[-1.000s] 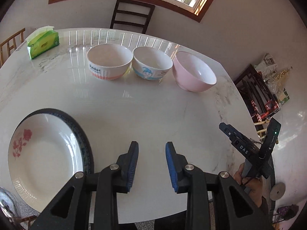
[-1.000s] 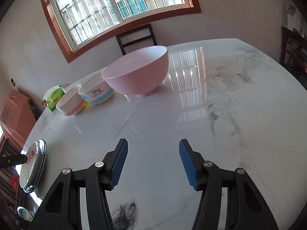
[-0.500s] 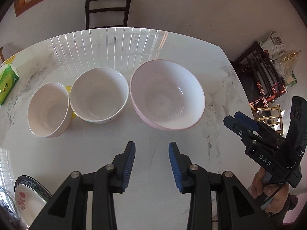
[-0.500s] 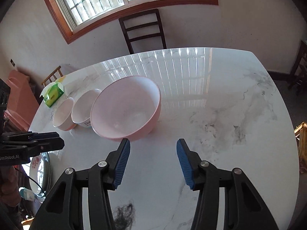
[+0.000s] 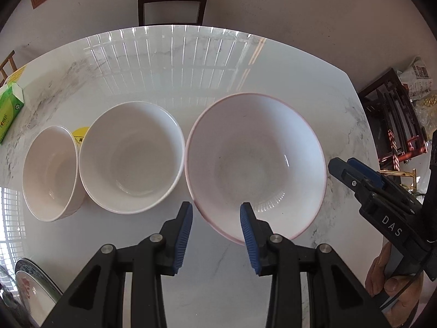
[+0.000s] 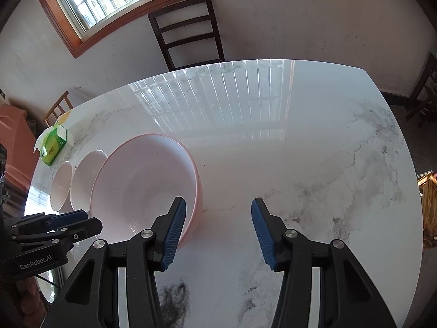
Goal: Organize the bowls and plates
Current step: 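Close the left gripper on the rim of the large pink bowl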
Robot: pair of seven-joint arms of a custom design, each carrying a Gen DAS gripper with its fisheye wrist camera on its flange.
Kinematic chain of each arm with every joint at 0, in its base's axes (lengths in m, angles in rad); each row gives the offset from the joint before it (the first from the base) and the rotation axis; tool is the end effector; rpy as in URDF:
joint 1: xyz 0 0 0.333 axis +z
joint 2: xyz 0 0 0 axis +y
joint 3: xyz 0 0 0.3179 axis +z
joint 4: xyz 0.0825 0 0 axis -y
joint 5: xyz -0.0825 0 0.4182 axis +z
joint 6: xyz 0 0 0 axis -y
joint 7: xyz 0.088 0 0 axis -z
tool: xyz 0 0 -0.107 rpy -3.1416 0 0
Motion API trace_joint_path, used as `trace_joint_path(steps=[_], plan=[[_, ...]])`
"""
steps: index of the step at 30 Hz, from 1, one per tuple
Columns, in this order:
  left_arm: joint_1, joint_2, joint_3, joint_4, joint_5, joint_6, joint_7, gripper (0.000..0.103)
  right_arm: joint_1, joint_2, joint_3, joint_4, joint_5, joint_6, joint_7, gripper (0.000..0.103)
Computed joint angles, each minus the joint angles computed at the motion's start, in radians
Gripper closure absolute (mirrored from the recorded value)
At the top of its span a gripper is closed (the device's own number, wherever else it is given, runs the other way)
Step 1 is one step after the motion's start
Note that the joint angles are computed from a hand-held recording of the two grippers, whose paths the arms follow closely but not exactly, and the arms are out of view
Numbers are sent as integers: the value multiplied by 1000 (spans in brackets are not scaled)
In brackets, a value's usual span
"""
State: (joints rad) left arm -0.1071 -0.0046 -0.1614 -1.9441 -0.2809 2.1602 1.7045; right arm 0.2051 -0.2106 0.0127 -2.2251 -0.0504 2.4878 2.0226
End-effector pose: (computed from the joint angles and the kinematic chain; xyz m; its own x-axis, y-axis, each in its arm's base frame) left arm 0.5859 -0.1728 0.4938 -0.2870 -0.9301 0.2291 -0.9442 0.2344 -0.2312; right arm 0.5412 0.1203 0.5010 -0.1625 -0.9744 -0.1552 -0.8768 0.2148 -0.4302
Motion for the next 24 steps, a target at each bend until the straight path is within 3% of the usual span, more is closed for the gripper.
trace_joint_path(steps=[4, 9, 10, 12, 17, 24], plan=[[-1, 18, 0, 0, 21, 12, -37, 66, -7, 63, 4, 55, -26, -28, 4, 59], [5, 50, 3, 18, -38, -6, -63, 66, -5, 140, 6, 124, -6, -62, -26, 77], [2, 63, 1, 29, -39, -12, -78, 68, -4, 151, 7, 133, 9, -71, -38, 81], [-2, 69, -2, 26, -15, 7, -94, 84, -2, 169, 9, 144, 32, -90, -65, 95], [-3, 42, -3, -8, -7, 33, -53, 86, -5, 129, 3, 90, 105, -75, -102, 95], [8, -122, 15, -155, -70, 9, 37, 87, 28, -28, 7, -35, 154, -90, -117, 92]])
